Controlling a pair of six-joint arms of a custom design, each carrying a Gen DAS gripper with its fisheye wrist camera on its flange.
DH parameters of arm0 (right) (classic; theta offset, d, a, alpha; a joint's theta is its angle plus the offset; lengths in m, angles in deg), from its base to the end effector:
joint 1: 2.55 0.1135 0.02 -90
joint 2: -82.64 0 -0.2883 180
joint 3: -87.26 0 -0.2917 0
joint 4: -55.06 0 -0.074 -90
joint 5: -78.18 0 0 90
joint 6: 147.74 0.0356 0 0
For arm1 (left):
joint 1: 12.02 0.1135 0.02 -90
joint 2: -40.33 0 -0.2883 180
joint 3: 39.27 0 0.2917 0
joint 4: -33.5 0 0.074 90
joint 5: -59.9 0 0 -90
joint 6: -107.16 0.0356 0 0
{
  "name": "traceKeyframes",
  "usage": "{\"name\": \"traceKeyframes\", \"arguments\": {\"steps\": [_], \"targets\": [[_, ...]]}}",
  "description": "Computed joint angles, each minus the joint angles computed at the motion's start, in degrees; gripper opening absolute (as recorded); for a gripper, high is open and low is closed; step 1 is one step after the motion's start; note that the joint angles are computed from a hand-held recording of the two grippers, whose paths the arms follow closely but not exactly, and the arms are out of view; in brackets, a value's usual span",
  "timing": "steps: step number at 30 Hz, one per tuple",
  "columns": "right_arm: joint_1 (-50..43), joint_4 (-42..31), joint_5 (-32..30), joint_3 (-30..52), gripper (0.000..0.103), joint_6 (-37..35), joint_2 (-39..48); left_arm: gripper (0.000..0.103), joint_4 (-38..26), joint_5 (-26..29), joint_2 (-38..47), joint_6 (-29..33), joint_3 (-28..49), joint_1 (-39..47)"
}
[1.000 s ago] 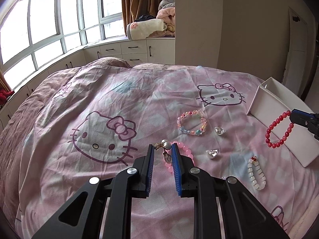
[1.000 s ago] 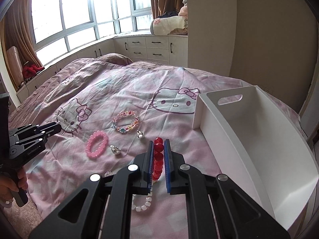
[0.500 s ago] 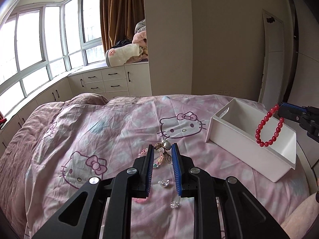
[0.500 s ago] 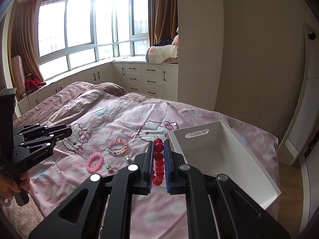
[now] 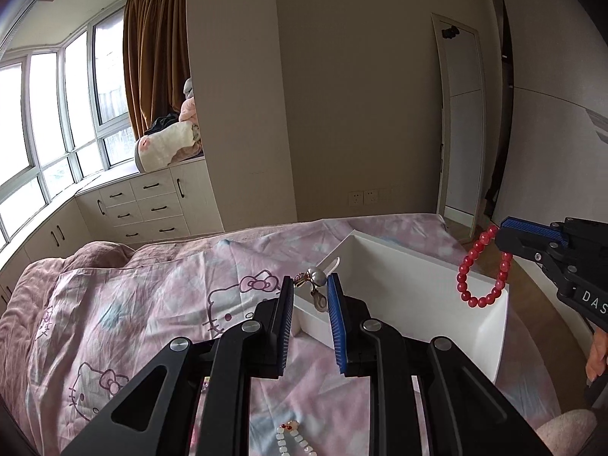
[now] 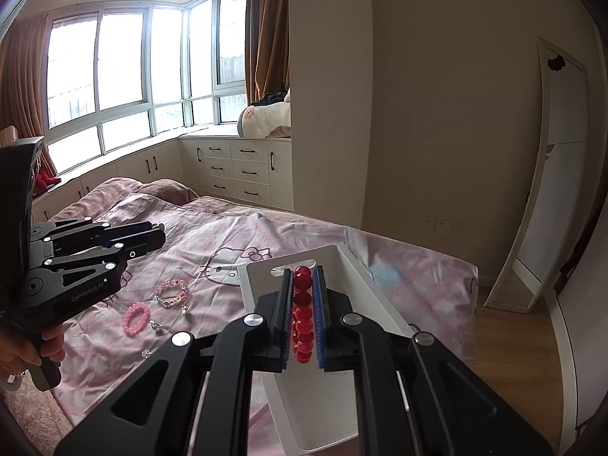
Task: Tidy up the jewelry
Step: 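Carry the earring with the left tool while the right tool carries the red bracelet over the white box, then open the left tool over the white box while the right tool releases the red bracelet inside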
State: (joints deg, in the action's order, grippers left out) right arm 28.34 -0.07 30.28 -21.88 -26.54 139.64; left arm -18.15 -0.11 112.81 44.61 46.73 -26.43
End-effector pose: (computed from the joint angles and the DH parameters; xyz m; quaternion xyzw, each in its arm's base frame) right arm 0.2025 0.0933 0.3589 0.1505 0.8497 -0.0818 0.4986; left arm 0.2854 -0.0917 0.3919 0.4160 0.7709 -0.1832 0.4461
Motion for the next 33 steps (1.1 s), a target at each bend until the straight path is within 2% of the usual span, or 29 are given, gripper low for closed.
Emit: {"name": "traceKeyframes", "arguments": {"steps": [10,20,24,27,30,31,33], "targets": [[-10.13,1.81,-8.73,-7.62,0.010,-2.64,-4.71,0.023,4.23,-11.71,6.32,-5.86,-0.99,-16.53],[-20.38,8.92,-19.13,-15.47,0.010,-4.54,-2.38,0.023,5.65,-17.08,18.04,-6.58,1.49,-21.12],[-21.85,11.02,-21.14,-16.84,0.011,-4.78,-0.22,0.024,6.75,-18.17,20.77,-6.48,1.52,-21.91],[-22.21,12.43,-21.42,-17.64,0.012,-4.81,1.20,0.036,7.56,-18.54,22.12,-6.49,1.58,-22.07],[-22.69,13.60,-22.05,-17.87,0.012,-4.95,2.52,0.040,8.13,-18.61,22.79,-6.29,1.61,-22.11],[-22.56,13.72,-21.86,-17.84,0.016,-4.89,2.73,0.046,8.65,-18.85,22.85,-6.35,1.38,-22.29],[-22.07,14.07,-21.25,-17.88,0.033,-4.74,2.72,0.057,9.85,-18.75,22.21,-6.37,0.62,-22.15]]}}
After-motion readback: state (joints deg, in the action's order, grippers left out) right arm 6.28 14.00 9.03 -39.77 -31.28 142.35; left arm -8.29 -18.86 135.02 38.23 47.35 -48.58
